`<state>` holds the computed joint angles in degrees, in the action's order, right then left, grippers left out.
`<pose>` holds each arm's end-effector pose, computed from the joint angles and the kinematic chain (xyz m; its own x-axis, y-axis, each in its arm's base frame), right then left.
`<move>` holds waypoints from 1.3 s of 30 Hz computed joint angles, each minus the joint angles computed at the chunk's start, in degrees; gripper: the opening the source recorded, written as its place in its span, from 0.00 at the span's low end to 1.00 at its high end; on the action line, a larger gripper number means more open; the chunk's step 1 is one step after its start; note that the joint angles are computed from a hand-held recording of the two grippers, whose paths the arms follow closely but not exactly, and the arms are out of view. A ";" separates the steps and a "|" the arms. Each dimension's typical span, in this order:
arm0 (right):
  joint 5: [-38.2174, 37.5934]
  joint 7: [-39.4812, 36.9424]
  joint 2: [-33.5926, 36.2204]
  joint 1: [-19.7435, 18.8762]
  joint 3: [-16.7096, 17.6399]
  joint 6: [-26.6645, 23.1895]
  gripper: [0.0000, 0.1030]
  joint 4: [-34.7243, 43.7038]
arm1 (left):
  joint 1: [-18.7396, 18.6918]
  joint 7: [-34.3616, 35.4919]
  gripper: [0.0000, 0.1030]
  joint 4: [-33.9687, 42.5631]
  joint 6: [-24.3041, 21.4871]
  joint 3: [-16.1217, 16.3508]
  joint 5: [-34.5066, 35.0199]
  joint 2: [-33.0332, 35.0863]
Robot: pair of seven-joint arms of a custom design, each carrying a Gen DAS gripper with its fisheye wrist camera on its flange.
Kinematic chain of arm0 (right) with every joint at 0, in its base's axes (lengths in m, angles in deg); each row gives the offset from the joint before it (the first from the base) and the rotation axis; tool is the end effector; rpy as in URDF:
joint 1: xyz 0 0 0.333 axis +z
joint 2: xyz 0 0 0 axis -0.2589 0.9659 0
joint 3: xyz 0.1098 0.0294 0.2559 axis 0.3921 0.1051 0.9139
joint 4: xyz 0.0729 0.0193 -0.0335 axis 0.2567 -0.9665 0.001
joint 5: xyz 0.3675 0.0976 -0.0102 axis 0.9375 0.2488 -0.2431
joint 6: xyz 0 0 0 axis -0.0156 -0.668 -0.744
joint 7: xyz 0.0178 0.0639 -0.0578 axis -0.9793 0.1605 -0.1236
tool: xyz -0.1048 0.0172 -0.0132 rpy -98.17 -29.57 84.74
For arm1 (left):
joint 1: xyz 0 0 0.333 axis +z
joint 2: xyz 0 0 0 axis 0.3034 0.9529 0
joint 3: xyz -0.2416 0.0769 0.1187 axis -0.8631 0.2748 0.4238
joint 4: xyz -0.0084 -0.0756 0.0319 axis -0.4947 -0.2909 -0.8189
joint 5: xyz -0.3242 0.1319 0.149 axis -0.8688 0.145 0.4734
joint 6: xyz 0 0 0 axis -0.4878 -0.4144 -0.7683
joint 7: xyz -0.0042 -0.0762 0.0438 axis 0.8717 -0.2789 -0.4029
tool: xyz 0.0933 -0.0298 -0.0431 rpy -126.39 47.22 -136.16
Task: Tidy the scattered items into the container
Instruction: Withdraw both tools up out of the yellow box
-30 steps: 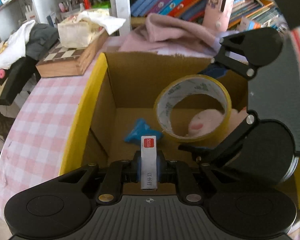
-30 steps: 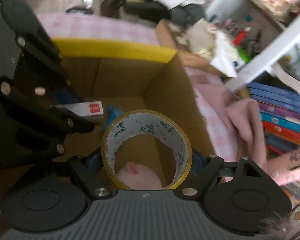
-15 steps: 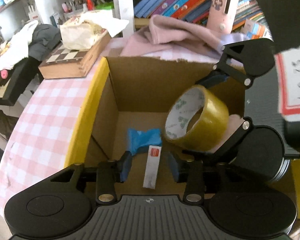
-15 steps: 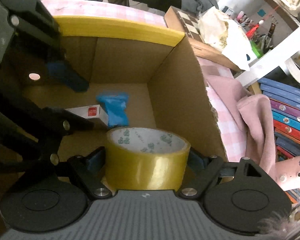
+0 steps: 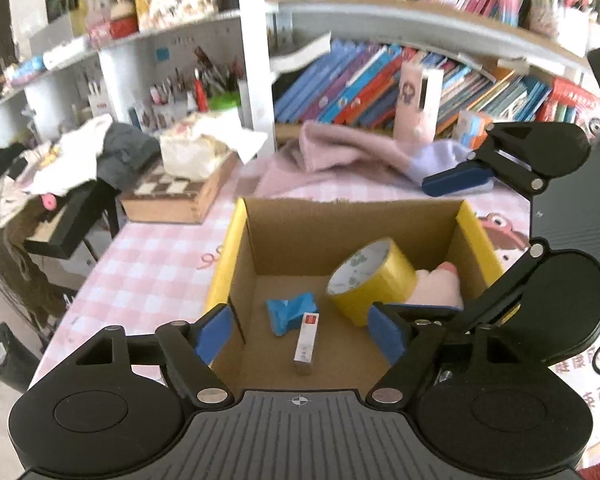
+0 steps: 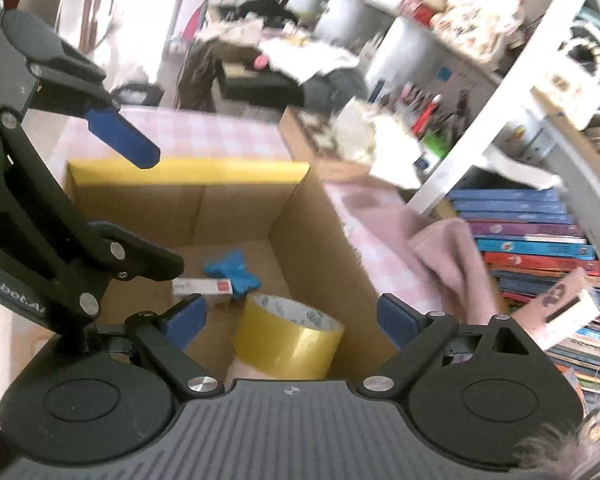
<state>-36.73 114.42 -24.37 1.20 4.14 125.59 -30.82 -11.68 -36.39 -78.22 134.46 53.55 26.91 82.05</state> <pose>0.5617 0.1967 0.5513 0.6918 -0.6210 0.3685 -0.2929 -0.7078 -0.6428 0.5236 -0.4282 0.5476 -0.3082 -0.9503 -0.0430 -0.6373 0.2399 -0.7323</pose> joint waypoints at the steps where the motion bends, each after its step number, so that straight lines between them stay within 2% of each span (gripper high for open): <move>1: 0.17 0.47 -1.33 0.14 0.15 1.54 0.90 -1.57 | -0.16 -1.08 0.78 -1.48 0.84 0.24 0.87 -1.20; 5: -0.59 4.46 -6.44 0.97 0.33 7.12 0.90 -7.47 | -0.18 -8.34 0.80 -8.84 4.01 0.24 7.01 -7.37; 9: -5.52 13.18 -11.50 0.22 1.37 13.56 0.90 -13.77 | 1.61 -15.34 0.81 -15.03 7.01 -1.47 12.11 -12.59; 12: -12.79 24.30 -15.38 -3.90 4.82 17.73 0.90 -18.28 | 3.29 -19.52 0.85 -18.90 9.02 -3.15 15.48 -15.85; 15: -18.64 35.55 -19.73 -10.65 10.61 20.67 0.91 -22.45 | 4.83 -22.38 0.86 -22.23 10.09 -4.95 18.58 -18.81; 18: -21.60 44.88 -25.20 -16.80 16.16 22.18 0.91 -26.80 | 6.34 -23.36 0.87 -25.86 11.32 -6.64 19.64 -22.04; 21: -22.61 53.11 -31.31 -21.40 20.69 22.77 0.91 -31.10 | 7.83 -24.54 0.87 -29.77 12.17 -8.38 19.88 -25.70; 26: -22.71 65.23 -42.22 -25.18 25.72 20.19 0.91 -37.28 | 10.53 -27.81 0.88 -36.17 13.42 -11.64 19.16 -32.06; 30: -23.26 73.55 -51.59 -25.70 28.86 16.22 0.91 -41.94 | 11.96 -28.45 0.89 -40.54 15.01 -13.70 17.09 -36.07; 34: -24.26 79.86 -59.78 -23.36 30.26 10.33 0.92 -46.00 | 13.13 -27.24 0.94 -44.48 17.31 -15.60 14.64 -39.48; 39: -26.27 83.64 -65.92 -17.11 29.83 1.32 0.93 -49.30 | 14.46 -25.56 0.94 -47.31 18.82 -17.86 11.33 -42.36</move>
<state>-62.99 198.06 -90.29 -15.91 33.97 126.91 -80.12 2.77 -61.95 -125.53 153.28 35.69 38.24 39.69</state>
